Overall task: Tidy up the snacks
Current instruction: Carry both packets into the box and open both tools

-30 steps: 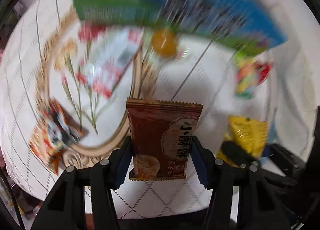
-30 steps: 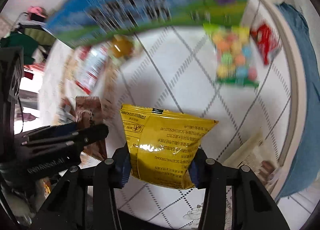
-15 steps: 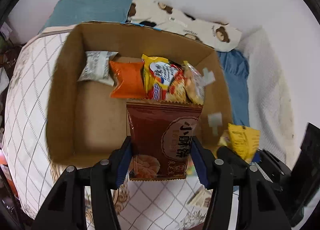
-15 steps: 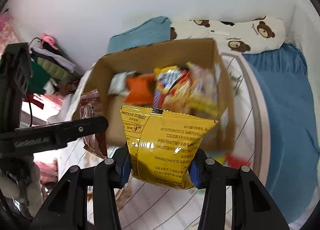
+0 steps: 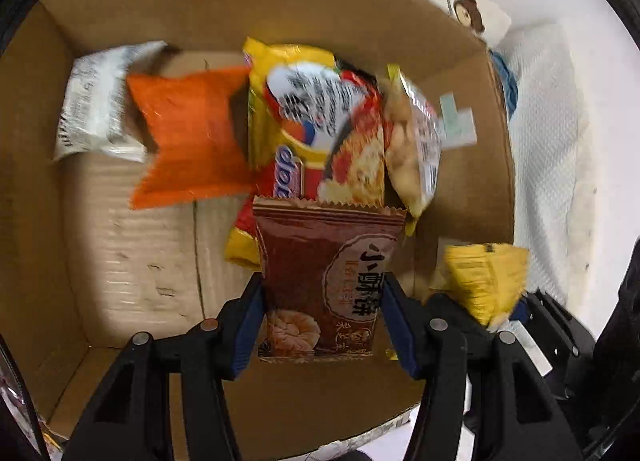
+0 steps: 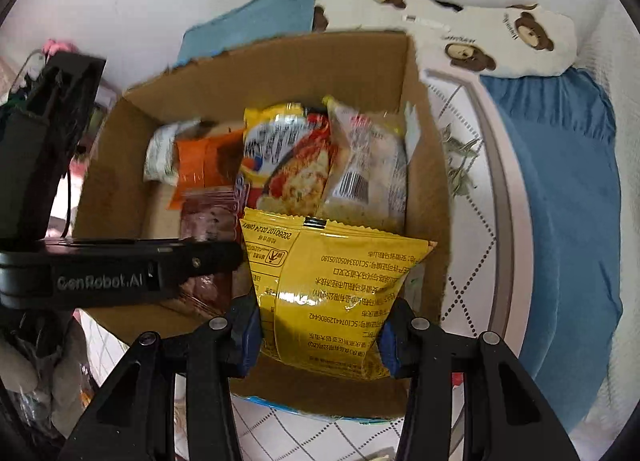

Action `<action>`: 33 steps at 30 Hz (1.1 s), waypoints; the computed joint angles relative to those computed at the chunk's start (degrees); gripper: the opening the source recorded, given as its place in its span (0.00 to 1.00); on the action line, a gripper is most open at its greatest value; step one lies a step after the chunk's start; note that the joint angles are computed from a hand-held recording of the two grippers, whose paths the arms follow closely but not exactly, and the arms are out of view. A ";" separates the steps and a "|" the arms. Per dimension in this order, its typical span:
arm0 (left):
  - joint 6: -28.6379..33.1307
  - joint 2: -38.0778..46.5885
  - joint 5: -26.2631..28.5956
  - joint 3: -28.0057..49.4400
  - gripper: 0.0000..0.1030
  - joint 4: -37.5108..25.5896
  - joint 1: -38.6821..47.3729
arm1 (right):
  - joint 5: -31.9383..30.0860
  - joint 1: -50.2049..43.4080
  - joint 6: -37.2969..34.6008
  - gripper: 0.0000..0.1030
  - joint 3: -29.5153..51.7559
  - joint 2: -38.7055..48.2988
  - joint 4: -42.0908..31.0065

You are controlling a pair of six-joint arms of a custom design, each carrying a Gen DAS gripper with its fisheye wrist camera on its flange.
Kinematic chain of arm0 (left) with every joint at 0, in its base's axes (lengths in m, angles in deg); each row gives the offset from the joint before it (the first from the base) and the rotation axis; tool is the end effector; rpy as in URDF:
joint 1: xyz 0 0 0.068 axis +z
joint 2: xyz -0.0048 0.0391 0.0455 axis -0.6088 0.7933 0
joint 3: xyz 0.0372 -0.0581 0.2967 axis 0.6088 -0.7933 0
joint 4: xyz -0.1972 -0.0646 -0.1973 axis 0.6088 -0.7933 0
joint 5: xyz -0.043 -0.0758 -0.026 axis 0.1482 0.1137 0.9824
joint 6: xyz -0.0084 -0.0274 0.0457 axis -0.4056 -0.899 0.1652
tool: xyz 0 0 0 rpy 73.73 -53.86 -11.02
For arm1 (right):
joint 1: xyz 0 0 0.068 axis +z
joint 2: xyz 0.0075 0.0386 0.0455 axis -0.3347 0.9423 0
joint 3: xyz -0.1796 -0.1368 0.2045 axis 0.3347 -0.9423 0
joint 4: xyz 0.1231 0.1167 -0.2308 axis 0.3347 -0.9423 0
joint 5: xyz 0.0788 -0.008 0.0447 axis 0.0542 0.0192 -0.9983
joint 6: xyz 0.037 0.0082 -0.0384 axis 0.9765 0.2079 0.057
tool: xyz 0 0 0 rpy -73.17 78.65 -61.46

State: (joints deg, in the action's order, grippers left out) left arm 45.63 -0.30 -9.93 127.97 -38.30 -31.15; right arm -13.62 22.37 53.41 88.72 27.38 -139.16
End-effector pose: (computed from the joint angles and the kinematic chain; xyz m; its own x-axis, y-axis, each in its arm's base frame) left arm 0.2681 0.0189 0.2727 -0.9839 0.1490 0.0990 0.1072 0.9341 -0.3407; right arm 0.1681 0.1559 0.3138 -0.9916 0.0056 -0.1293 -0.0278 0.9666 0.2549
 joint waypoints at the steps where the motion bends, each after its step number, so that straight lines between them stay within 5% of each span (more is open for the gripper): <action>1: -0.08 -0.19 -0.77 -0.69 0.53 0.32 -0.50 | -0.26 0.14 -0.42 0.55 0.07 0.96 -0.71; 3: -0.58 -0.03 -1.64 -1.36 0.57 0.55 -0.87 | -1.38 0.29 -1.63 0.75 -0.37 2.13 -0.86; 5: -0.75 -0.36 -1.55 -1.78 0.83 1.10 -0.66 | -1.62 0.70 -1.30 0.81 -0.77 2.46 -0.63; 8: -0.41 -1.46 -2.29 -1.83 0.91 1.50 -0.09 | -1.51 1.98 -0.74 0.88 -0.47 3.11 -0.65; 20: 5.73 -5.54 -6.52 0.90 0.92 0.68 8.49 | 2.34 5.11 5.29 0.93 0.98 2.80 -1.84; 30: 12.79 -13.53 -6.24 0.21 0.92 0.35 16.25 | 11.81 12.57 12.95 0.93 4.55 0.52 -5.72; 33: 10.68 -16.33 -6.24 -0.82 0.92 2.10 14.37 | 14.80 15.31 15.91 0.93 5.65 -0.68 -6.98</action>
